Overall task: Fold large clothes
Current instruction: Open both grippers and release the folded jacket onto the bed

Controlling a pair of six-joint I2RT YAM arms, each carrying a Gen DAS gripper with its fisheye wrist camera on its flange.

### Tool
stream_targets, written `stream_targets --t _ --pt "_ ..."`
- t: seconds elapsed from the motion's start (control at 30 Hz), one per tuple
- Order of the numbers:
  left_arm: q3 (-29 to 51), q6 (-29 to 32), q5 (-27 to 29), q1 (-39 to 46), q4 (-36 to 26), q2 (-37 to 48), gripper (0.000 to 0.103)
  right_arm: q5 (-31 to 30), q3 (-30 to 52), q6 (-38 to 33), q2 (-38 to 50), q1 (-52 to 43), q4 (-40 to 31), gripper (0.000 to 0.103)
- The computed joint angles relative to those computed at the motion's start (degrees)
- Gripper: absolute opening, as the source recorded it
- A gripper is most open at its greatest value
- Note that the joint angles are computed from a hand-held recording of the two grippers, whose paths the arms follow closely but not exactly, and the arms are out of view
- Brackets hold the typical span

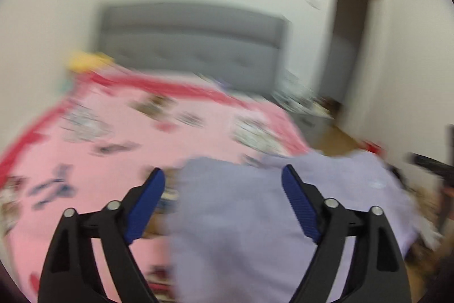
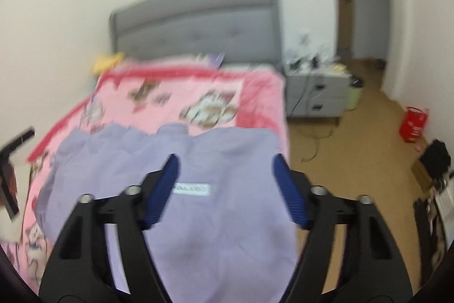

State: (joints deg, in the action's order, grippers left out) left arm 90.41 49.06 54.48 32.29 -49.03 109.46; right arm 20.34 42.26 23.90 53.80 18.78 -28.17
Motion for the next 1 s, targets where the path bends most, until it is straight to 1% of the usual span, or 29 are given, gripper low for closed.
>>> stream_targets --t 0.03,0.07,0.1,0.13,0.17,0.2,0.23,0.3,0.33,0.37,0.43,0.47,0.53,0.57,0.63,0.73,0.8,0.83,0.87,0.9,0.93,1.0 --pt "4.4 1.5 -2.1 -2.4 -6.0 2.5 0.085 -2.4 3.1 -2.2 6.3 -1.8 0.7 0.056" --pt "7.0 -0.8 -7.2 -6.2 -7.6 4.3 0.085 -4.2 5.6 -3.5 11.0 -2.7 0.8 0.049" --pt "6.8 -4.1 -10.4 -8.3 -5.6 4.6 0.084 -5.3 7.9 -4.4 15.2 -2.5 -0.1 0.046" --pt "7.3 -6.8 -13.5 -10.3 -4.7 5.8 0.085 -3.7 11.8 -5.7 21.7 -2.3 -1.8 0.045" --pt "9.1 -8.0 -15.6 -11.6 -5.7 7.8 0.085 -2.9 13.7 -5.6 25.6 -1.9 -2.5 0.043" --pt "10.8 -9.0 -17.6 -12.6 -6.5 9.9 0.084 -1.7 15.8 -5.2 28.8 -2.0 -3.7 0.043" --pt "9.7 -10.3 -19.3 -13.1 -4.5 9.9 0.083 -0.3 16.3 -4.0 30.6 -1.4 -4.1 0.043" --pt "8.0 -13.8 -23.7 -13.3 0.6 11.2 0.078 0.2 18.2 -1.5 35.0 -2.3 -5.5 0.052" --pt "9.0 -14.4 -25.1 -13.1 0.4 13.2 0.076 -1.3 17.9 0.4 36.2 -3.8 -5.9 0.059" --pt "10.7 -14.4 -25.6 -12.6 -0.8 15.5 0.076 -3.4 16.8 0.8 36.3 -6.0 -4.6 0.059" --pt "14.1 -15.1 -24.2 -11.1 -4.2 20.8 0.076 -8.3 12.5 2.1 35.1 -8.7 0.2 0.059" --pt "14.7 -15.7 -23.5 -10.5 -3.9 22.5 0.076 -10.3 11.4 2.8 36.1 -9.4 1.9 0.059" --pt "10.8 -16.2 -23.6 -10.6 0.6 22.1 0.076 -9.4 11.2 2.8 39.0 -8.6 3.7 0.059" --pt "6.3 -16.2 -24.8 -10.9 5.2 20.3 0.076 -8.8 10.4 3.0 40.1 -8.1 5.3 0.059" --pt "1.2 -16.5 -26.2 -11.4 10.5 18.4 0.076 -7.8 8.9 3.6 41.3 -7.5 7.6 0.059" --pt "-2.3 -16.2 -29.1 -12.7 14.0 15.6 0.076 -5.6 7.9 4.5 40.8 -6.1 8.2 0.061" --pt "-6.0 -15.4 -30.9 -13.2 17.1 11.0 0.076 -2.5 5.7 5.1 36.9 -4.1 9.0 0.063" --pt "-9.0 -14.5 -31.1 -13.0 20.4 8.0 0.078 -0.7 4.6 5.5 34.3 -3.1 9.1 0.070" --pt "-13.6 -12.7 -30.2 -12.2 24.1 3.4 0.080 3.5 1.7 7.5 29.3 -0.5 10.1 0.081" --pt "-17.5 -11.2 -27.2 -10.7 26.9 -0.5 0.081 6.8 -1.4 8.7 24.5 1.9 12.0 0.083" --pt "-20.4 -10.8 -23.9 -9.2 28.4 -3.7 0.084 12.6 -5.5 10.0 17.6 6.6 14.1 0.083" --pt "-27.3 -9.1 -14.6 -4.2 30.3 -11.7 0.090 22.3 -9.9 11.8 9.1 15.7 14.5 0.088"
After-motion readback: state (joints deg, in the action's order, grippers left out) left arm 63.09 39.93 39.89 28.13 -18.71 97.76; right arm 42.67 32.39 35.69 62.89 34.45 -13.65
